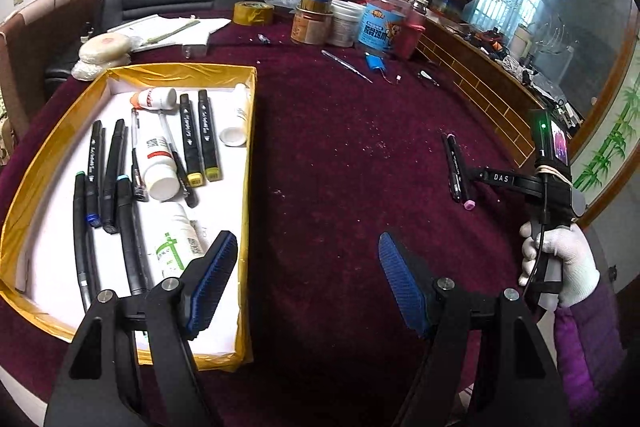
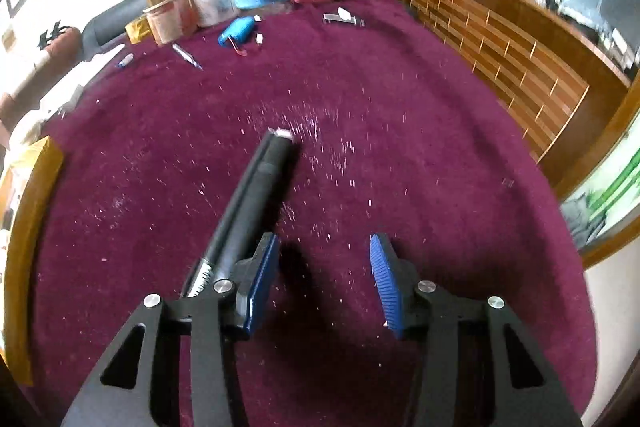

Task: Organize rigid objects
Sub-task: 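Grasp a black marker with the left gripper while the right gripper grasps a pink-capped marker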

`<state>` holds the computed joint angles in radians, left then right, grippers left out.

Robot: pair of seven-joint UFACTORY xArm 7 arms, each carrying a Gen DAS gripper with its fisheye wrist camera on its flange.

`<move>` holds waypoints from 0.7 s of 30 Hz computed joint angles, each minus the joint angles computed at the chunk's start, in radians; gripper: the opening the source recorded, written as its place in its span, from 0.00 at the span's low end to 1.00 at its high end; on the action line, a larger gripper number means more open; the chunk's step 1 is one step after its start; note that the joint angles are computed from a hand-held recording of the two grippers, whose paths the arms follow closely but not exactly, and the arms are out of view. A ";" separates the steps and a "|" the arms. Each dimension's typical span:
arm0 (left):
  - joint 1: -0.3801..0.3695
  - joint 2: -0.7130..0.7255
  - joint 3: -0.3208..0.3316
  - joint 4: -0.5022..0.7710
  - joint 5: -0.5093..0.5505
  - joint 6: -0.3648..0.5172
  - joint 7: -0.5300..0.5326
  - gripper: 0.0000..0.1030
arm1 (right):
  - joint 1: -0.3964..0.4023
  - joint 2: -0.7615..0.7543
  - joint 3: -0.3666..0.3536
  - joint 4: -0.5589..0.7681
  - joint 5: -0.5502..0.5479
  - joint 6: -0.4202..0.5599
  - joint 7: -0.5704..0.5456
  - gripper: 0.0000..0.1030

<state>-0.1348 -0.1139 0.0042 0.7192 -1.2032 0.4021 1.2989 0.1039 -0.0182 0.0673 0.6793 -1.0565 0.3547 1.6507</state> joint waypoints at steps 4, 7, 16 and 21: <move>-0.001 0.008 -0.006 0.005 0.020 0.006 -0.027 0.71 | -0.041 -0.033 -0.016 -0.027 -0.190 -0.135 0.206 0.42; -0.005 0.011 -0.009 0.006 0.023 0.009 -0.033 0.71 | -0.044 -0.021 -0.004 -0.002 -0.214 -0.169 0.204 0.42; -0.004 0.011 -0.003 0.011 0.046 0.068 -0.040 0.71 | 0.016 0.017 -0.004 0.029 -0.114 -0.034 0.103 0.41; 0.000 0.032 -0.014 0.045 0.073 0.139 -0.075 0.71 | -0.002 0.010 -0.011 0.022 -0.128 -0.024 0.116 0.41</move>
<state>-0.1347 -0.0814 -0.0101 0.7638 -1.1302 0.5416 1.2235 0.1022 -0.0084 0.0558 0.7015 -1.1841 0.3306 1.7666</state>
